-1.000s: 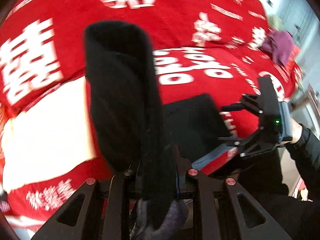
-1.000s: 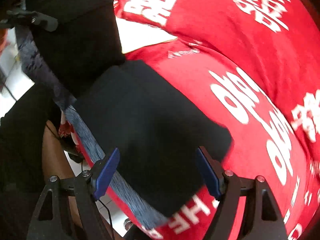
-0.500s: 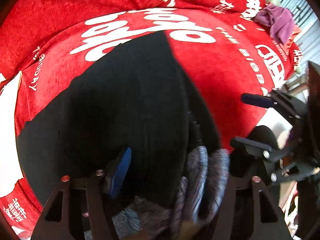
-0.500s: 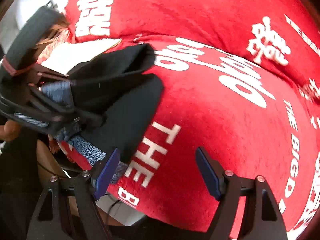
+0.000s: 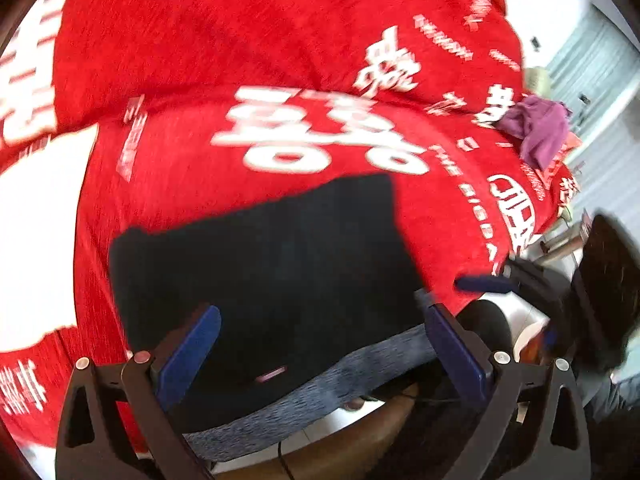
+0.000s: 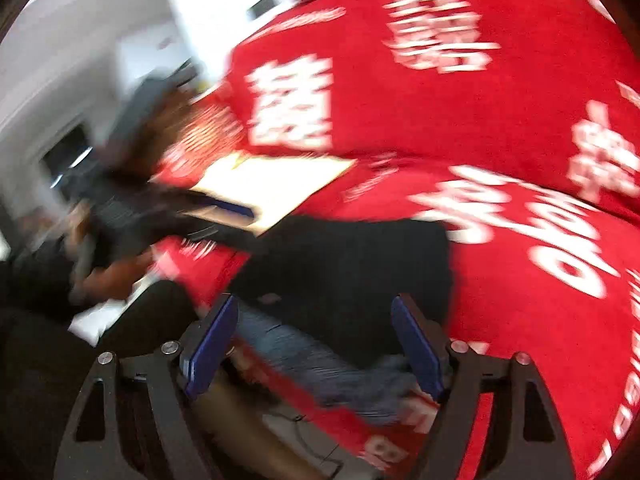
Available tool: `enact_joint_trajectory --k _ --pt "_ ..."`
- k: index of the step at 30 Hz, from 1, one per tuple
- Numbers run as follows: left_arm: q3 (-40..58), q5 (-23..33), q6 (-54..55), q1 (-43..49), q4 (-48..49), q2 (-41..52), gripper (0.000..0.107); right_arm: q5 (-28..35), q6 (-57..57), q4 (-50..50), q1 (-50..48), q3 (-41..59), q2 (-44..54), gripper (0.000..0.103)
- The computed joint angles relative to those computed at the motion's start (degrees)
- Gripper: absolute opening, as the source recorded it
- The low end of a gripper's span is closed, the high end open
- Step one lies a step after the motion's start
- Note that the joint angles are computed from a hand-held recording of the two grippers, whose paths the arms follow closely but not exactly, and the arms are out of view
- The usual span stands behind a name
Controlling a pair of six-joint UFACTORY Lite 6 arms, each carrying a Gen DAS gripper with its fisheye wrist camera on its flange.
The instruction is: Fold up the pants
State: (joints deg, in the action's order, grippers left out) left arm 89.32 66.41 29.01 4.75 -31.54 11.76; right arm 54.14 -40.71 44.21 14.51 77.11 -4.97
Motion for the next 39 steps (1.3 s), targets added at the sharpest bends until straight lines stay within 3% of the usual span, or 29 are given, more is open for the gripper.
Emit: enact_joint_trajectory --k 4,6,11,16,19,22,26,30,33,39 --pt "-5.87 -6.87 -2.38 -0.08 5.64 3.66 0.102 -3.93 10.3 -12.85 7.94 -3.86 8.06 0.082" --pt "-9.9 -9.8 -1.43 0.79 6.11 3.52 0.102 -4.91 8.67 -10.86 7.07 -5.99 6.77 0.082" --pt "-14.55 -12.97 -1.35 -0.93 7.23 -1.31 0.102 0.49 11.13 -12.36 4.8 1.87 6.12 0.082" --pt "-20.64 -17.63 -1.9 -3.3 7.41 -6.0 0.102 -0.54 10.07 -11.36 1.52 21.96 19.72 0.082" --pt "-23.42 -20.62 -2.57 -4.78 9.35 -7.99 0.102 5.67 9.05 -5.19 -0.36 37.9 35.43 0.082" --pt "-24.93 -22.49 -1.5 -5.76 9.69 -8.84 0.102 6.58 15.81 -15.38 2.4 47.57 45.98 0.082" --pt "-25.41 -23.61 -2.91 -6.85 12.01 -9.21 0.102 1.55 18.54 -20.51 4.85 42.71 44.32 0.084" --pt "-23.68 -18.72 1.63 -1.45 5.81 -9.88 0.102 5.26 22.57 -21.57 3.79 44.58 42.13 0.084" --pt "-24.75 -17.64 3.32 1.97 4.25 -9.76 0.102 1.96 22.31 -19.51 3.41 32.4 30.5 0.084" --pt "-28.73 -22.06 1.77 -0.32 9.36 -12.06 0.102 -2.53 22.06 -24.25 10.27 6.8 9.83 0.084"
